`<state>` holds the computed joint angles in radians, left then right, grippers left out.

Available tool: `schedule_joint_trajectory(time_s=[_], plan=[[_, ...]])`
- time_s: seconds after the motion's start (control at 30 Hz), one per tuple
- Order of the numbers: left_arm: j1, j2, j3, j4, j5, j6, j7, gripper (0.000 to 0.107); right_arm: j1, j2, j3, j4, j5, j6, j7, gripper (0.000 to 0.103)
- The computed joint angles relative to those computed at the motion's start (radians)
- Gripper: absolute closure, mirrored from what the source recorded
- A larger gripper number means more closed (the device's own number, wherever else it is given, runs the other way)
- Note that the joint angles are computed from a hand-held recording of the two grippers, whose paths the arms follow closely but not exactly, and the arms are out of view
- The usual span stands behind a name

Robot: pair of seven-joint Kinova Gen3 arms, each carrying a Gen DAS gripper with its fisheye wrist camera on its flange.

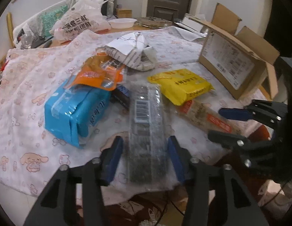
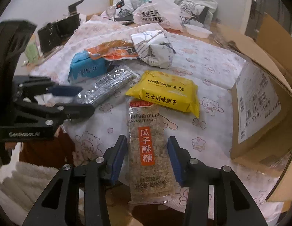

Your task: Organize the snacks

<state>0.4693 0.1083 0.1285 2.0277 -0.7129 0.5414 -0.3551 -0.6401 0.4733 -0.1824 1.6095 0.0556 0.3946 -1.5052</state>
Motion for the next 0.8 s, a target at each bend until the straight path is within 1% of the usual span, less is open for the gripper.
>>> schedule_joint_trajectory(time_s=[0.07,0.13,0.17,0.2,0.23,0.27,0.3,0.33,0.37,0.5,0.6,0.7,0.8], plan=[[0.022,0.024,-0.004,-0.020,-0.053,0.033,0.039,0.059,0.006,0.003,-0.007,0.000,0.008,-0.008,0.022,0.059],[0.053,0.048,-0.012,-0.037,-0.103,0.066,0.068,0.059,0.038,0.009,-0.041,-0.001,0.003,-0.018,0.078,0.058],[0.052,0.051,-0.011,-0.037,-0.113,0.061,0.073,0.060,0.062,0.014,-0.065,-0.003,-0.006,-0.020,0.117,0.057],[0.054,0.053,-0.015,-0.037,-0.120,0.054,0.076,0.062,0.085,0.019,-0.087,-0.006,-0.021,-0.021,0.150,0.057],[0.057,0.055,-0.019,-0.038,-0.131,0.052,0.081,0.069,0.105,0.023,-0.106,-0.007,-0.039,-0.023,0.179,0.058],[0.057,0.057,-0.020,-0.038,-0.132,0.049,0.078,0.070,0.142,0.033,-0.142,-0.013,-0.068,-0.019,0.216,0.059],[0.056,0.059,-0.021,-0.042,-0.128,0.049,0.072,0.070,0.166,0.039,-0.164,-0.017,-0.099,-0.014,0.250,0.067],[0.055,0.060,-0.022,-0.042,-0.124,0.046,0.065,0.070,0.172,0.037,-0.168,-0.010,-0.114,-0.025,0.270,0.067],[0.053,0.059,-0.023,-0.042,-0.120,0.042,0.057,0.070,0.159,0.033,-0.154,-0.002,-0.116,-0.037,0.274,0.067],[0.048,0.052,-0.026,-0.042,-0.096,0.038,0.042,0.070,0.129,0.021,-0.119,0.014,-0.138,-0.057,0.262,0.067],[0.048,0.031,-0.027,-0.029,-0.099,0.031,0.058,0.070,0.140,0.006,-0.129,0.030,-0.160,-0.066,0.266,0.067],[0.049,0.009,-0.018,-0.017,-0.126,0.039,0.092,0.070,0.150,-0.009,-0.142,0.040,-0.178,-0.069,0.272,0.067],[0.041,-0.017,-0.004,0.001,-0.145,0.041,0.125,0.070,0.117,-0.023,-0.115,0.049,-0.171,-0.072,0.251,0.067]])
